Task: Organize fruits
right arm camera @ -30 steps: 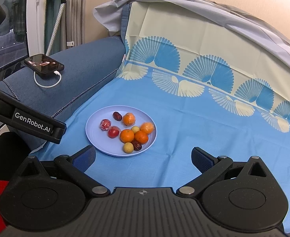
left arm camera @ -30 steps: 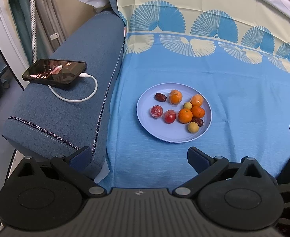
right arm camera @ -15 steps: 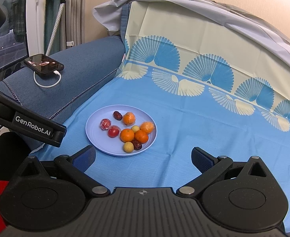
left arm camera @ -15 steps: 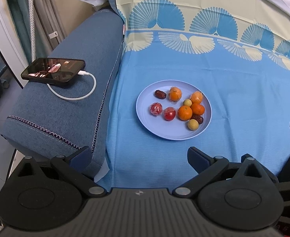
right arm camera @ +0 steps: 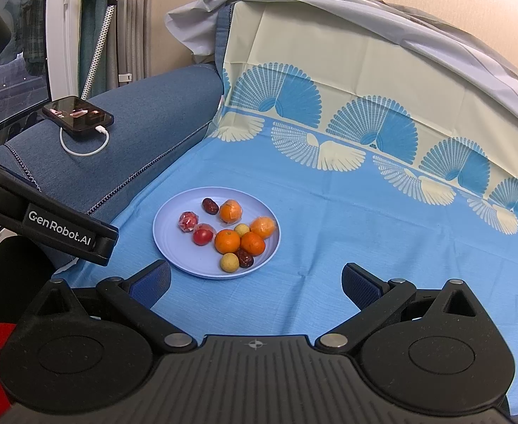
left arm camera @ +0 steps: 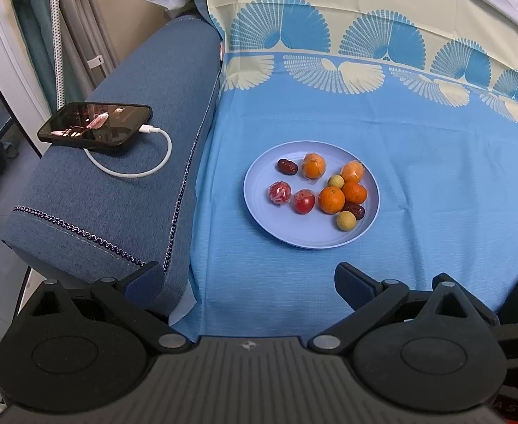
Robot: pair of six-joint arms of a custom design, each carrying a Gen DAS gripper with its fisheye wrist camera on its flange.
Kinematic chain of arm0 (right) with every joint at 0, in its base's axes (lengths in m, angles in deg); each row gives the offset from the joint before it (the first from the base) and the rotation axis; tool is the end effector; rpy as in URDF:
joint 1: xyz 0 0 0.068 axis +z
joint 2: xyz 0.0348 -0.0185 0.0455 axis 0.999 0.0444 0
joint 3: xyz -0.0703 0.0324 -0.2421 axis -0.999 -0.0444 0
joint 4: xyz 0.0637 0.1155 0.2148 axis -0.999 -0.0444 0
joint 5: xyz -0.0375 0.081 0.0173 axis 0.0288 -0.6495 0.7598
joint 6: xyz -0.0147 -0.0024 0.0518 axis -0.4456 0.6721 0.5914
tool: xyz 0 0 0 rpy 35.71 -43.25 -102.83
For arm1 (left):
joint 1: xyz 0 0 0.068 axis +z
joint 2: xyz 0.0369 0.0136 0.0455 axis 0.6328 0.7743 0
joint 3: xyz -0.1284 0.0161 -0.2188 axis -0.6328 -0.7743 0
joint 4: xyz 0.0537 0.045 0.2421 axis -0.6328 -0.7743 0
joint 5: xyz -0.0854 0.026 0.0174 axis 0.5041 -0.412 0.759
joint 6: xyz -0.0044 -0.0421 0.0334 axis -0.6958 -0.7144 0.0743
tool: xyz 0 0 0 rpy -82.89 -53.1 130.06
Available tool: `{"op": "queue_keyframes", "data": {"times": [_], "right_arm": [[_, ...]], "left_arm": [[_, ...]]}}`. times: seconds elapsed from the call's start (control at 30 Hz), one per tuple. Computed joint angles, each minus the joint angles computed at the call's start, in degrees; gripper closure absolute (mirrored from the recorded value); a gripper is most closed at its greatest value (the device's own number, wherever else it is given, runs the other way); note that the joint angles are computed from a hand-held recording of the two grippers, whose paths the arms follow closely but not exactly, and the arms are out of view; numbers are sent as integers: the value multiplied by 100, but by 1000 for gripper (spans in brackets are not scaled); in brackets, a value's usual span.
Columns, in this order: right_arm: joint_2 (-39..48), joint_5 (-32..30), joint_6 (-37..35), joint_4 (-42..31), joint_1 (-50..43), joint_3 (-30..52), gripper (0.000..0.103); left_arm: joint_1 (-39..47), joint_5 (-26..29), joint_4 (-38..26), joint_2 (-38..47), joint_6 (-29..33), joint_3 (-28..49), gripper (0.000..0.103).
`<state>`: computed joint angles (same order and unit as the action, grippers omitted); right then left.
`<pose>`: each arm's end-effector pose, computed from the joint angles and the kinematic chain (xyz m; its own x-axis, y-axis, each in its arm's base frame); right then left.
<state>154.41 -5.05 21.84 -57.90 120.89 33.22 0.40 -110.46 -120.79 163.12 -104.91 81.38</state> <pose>0.2338 0.1402 0.2637 -0.5758 -0.1921 -0.7947 -0.2122 0.9738 -0.0817 0.2832 -0.2073 0.2822 -0.8007 0.1118 -0.5885 0.0293 0.9886 0.1480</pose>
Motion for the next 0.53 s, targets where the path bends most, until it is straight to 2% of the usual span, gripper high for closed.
{"op": "queue_keyframes", "data": {"times": [0.53], "right_arm": [[29, 5, 58, 50, 55, -60, 1]], "left_arm": [[-41, -146, -99, 128, -2, 78, 0]]}}
